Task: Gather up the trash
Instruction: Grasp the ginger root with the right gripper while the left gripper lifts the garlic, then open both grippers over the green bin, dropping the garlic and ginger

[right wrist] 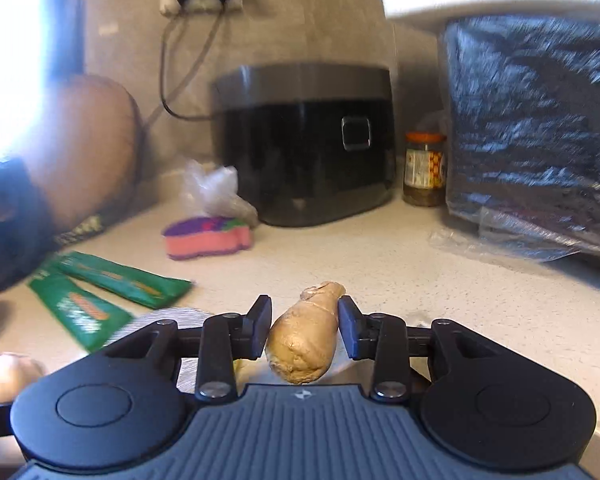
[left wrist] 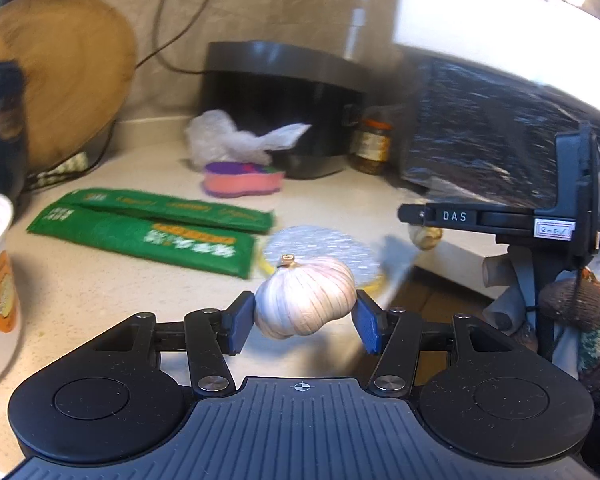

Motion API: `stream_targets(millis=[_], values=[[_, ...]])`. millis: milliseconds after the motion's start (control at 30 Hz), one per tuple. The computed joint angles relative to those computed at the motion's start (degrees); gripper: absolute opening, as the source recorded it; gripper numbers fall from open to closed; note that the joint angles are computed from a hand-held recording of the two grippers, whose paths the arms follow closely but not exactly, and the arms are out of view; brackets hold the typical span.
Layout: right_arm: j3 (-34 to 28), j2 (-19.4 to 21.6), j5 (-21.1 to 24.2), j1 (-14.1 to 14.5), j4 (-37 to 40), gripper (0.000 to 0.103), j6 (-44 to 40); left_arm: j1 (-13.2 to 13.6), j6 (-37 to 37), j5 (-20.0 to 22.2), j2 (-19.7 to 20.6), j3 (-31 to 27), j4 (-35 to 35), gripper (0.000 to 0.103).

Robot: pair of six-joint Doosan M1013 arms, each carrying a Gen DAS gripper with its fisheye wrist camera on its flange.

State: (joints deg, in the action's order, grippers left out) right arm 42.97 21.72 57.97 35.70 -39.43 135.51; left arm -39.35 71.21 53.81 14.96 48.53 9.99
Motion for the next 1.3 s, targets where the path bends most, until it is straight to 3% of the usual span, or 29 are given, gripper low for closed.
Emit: stream_targets(millis=[167,267,367,467,567,600,700,800,867,967,1067,1133,1300], values=[[7.26,-5.62,-2.82,1.73,-2.93,0.036,5.54,-1.57,5.49,-2.02,-0.55,0.83,-5.44,0.059],[12.76,-9.32,-2.57,3.26,-6.79,0.036,11.45,-1.81,11.54,-2.55,-0.97,2.43,-13.78,0.059],[18.58,-12.38,0.80,5.20,-10.93,0.036,17.39,-1.72,17.06,0.70,-0.35,4.03,-23.44,0.059],[24.42,-14.81,5.95,6.89,-11.95,0.035,21.61,-1.76,19.60,6.85,1.93,5.52,-30.36,0.059],[29.28,-16.69,9.67,6.71,-7.07,0.033,25.30,-2.15,17.99,15.74,6.67,4.92,-32.58,0.059],[30.73,-17.25,10.31,6.23,-4.50,0.028,26.68,-2.42,17.32,18.08,8.31,4.60,-32.14,0.059],[34.63,-18.62,10.27,4.47,3.41,0.025,28.68,-3.55,14.79,23.62,13.15,3.31,-28.72,0.059],[37.24,-18.96,9.08,2.69,9.09,0.024,28.06,-4.38,12.91,26.09,17.82,1.49,-25.98,0.059],[38.63,-19.15,5.89,-0.02,15.71,0.023,26.36,-4.49,10.68,27.36,20.71,-0.09,-24.12,0.059],[38.58,-18.02,5.49,-3.28,23.95,0.021,20.52,-3.80,8.84,29.66,24.16,-2.93,-25.91,0.058],[38.08,-16.79,6.31,-4.37,25.91,0.021,17.31,-2.83,10.20,27.64,23.49,-0.92,-29.10,0.058],[38.39,-16.28,5.77,-5.15,28.12,0.021,16.41,-2.19,11.49,23.77,21.40,2.37,-30.54,0.053],[38.60,-14.12,6.02,-8.34,37.90,0.021,12.08,-1.20,16.52,12.99,15.94,9.47,-35.19,0.053]])
